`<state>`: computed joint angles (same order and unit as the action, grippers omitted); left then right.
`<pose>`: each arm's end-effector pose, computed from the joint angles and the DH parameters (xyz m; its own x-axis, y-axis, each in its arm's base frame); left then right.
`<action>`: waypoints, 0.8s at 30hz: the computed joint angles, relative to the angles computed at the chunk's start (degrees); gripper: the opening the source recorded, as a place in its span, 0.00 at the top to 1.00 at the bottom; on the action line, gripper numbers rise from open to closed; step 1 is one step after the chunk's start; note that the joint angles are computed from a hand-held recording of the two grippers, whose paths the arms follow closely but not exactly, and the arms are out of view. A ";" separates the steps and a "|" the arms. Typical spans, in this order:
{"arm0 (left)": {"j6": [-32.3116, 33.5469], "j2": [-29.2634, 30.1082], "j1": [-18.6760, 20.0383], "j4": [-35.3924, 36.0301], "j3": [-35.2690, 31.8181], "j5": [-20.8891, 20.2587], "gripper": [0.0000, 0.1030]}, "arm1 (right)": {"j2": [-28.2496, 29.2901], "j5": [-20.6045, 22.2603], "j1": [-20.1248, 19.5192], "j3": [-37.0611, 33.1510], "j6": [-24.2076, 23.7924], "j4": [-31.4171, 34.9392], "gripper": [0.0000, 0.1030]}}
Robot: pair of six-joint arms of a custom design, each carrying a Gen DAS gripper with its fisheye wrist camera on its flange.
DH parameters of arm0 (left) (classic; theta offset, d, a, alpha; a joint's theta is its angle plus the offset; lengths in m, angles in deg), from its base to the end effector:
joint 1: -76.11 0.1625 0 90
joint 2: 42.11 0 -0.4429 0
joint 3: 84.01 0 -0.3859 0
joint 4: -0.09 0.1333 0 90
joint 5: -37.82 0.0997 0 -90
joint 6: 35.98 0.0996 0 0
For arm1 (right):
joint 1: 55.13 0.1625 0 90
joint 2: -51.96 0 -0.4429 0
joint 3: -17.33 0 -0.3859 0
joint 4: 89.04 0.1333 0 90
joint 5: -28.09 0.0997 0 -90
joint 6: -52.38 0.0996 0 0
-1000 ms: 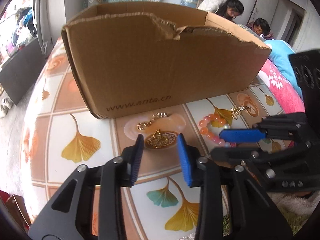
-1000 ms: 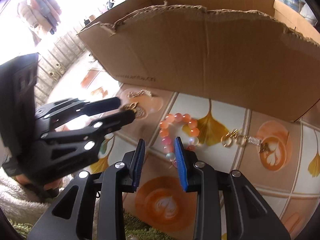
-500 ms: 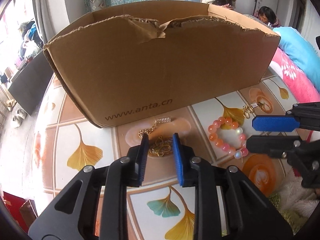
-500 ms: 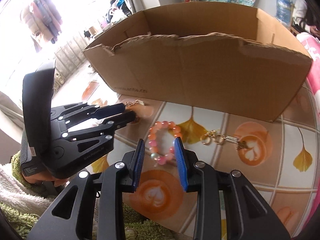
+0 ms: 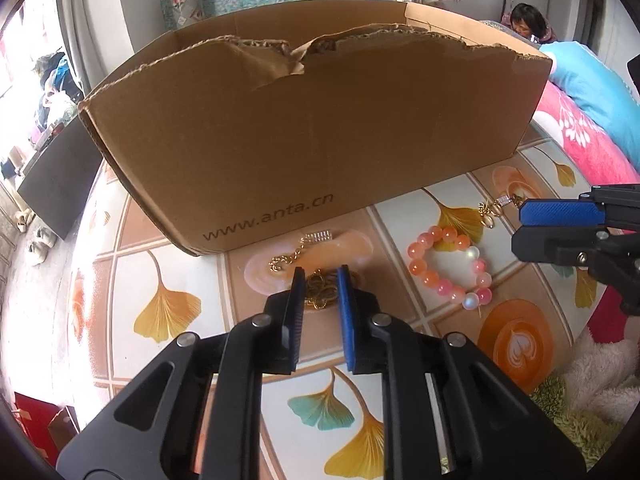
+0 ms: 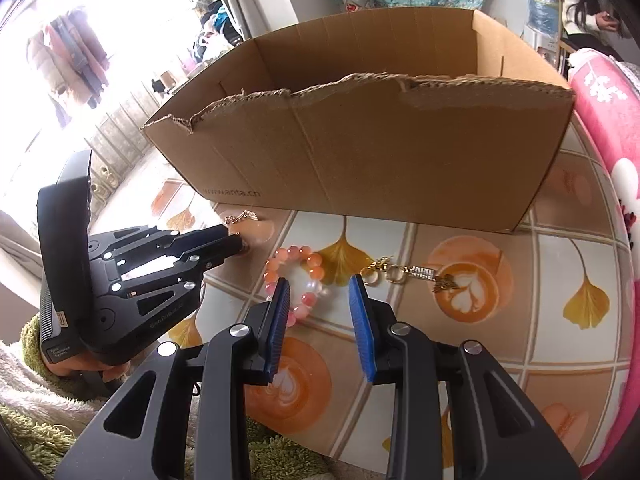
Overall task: Organize jewelry
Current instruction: 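Close the left tool on the gold pendant chain beside the box, then lift the gold pendant chain with the left tool toward the box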
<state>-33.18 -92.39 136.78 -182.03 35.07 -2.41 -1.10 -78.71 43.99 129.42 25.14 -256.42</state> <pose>-0.0818 -0.5730 0.1238 -0.6883 0.0919 -0.7196 0.4840 0.7971 -0.3611 0.1966 -0.5654 0.1265 -0.7844 -0.4840 0.3880 -0.5730 0.8049 -0.1543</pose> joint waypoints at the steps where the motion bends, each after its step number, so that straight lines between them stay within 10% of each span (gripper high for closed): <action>1: -0.08 -0.12 0.09 -0.10 0.06 -0.30 0.85 | -0.04 -0.07 0.04 0.20 0.14 -0.34 0.70; 24: -1.60 -2.58 -0.13 -1.33 3.80 0.31 0.85 | 0.43 -6.67 0.02 0.37 1.68 -2.79 0.75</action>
